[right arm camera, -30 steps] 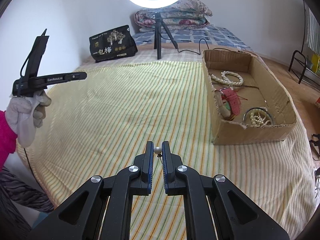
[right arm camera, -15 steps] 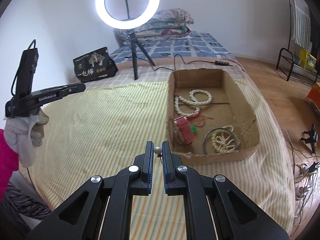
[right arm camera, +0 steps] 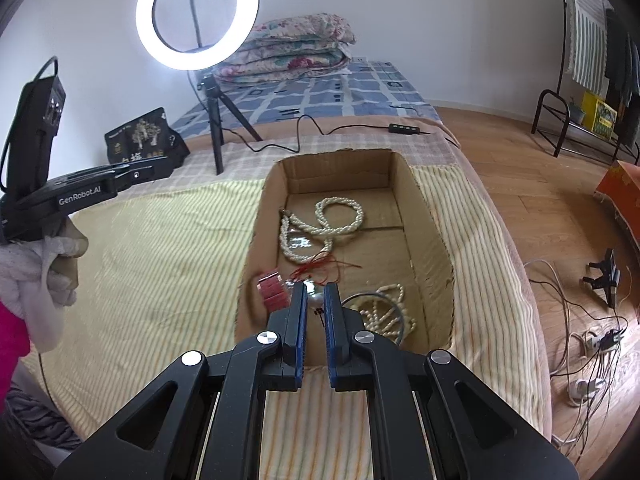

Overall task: Organize jewelry
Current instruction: 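Carry the bead in the left gripper into the box while the right carries its bead there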

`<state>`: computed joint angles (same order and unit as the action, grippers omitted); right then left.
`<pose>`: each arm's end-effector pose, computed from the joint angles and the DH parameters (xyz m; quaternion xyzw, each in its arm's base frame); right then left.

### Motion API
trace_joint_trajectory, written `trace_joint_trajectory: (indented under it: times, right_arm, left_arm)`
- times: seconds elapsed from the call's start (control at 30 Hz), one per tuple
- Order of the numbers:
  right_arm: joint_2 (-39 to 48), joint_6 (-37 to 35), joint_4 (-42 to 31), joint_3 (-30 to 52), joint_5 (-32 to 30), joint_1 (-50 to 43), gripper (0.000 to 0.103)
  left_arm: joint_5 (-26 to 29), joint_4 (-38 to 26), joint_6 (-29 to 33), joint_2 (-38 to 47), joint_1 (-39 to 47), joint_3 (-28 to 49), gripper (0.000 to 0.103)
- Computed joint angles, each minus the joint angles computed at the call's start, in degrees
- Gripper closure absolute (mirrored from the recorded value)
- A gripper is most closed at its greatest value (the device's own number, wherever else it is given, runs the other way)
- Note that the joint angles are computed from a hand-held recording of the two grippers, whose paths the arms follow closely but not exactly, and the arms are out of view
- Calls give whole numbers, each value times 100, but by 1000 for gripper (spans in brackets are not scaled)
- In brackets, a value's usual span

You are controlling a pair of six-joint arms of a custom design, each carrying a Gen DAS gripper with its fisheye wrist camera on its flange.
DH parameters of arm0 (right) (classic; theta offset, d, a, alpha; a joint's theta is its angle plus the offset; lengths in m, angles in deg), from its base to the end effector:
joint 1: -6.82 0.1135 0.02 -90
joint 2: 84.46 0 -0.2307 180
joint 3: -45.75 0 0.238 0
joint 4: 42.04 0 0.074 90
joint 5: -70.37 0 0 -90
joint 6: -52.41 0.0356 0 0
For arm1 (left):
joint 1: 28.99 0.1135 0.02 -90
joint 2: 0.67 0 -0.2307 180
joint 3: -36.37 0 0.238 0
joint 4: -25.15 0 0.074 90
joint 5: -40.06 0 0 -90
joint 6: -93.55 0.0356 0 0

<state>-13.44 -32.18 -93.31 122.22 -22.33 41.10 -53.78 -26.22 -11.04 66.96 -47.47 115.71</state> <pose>0.2124 0.1468 0.2757 -0.2395 0.8949 0.1482 0.3462 0.2374 -0.0768 0.3052 0.0165 0.9045 -0.0919 0.4161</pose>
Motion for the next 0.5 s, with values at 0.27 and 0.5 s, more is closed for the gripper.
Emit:
trace_joint_trajectory:
  times: [0.27,0.5]
  right_arm:
    - [625,-315,80,373,-250,-361,96]
    - [1021,-456,216,497,-504,-596,96]
  left_arm:
    - [-99,420,-91,1389,-420,939,96]
    - [-143,529,-166,2430,-675,1721,96]
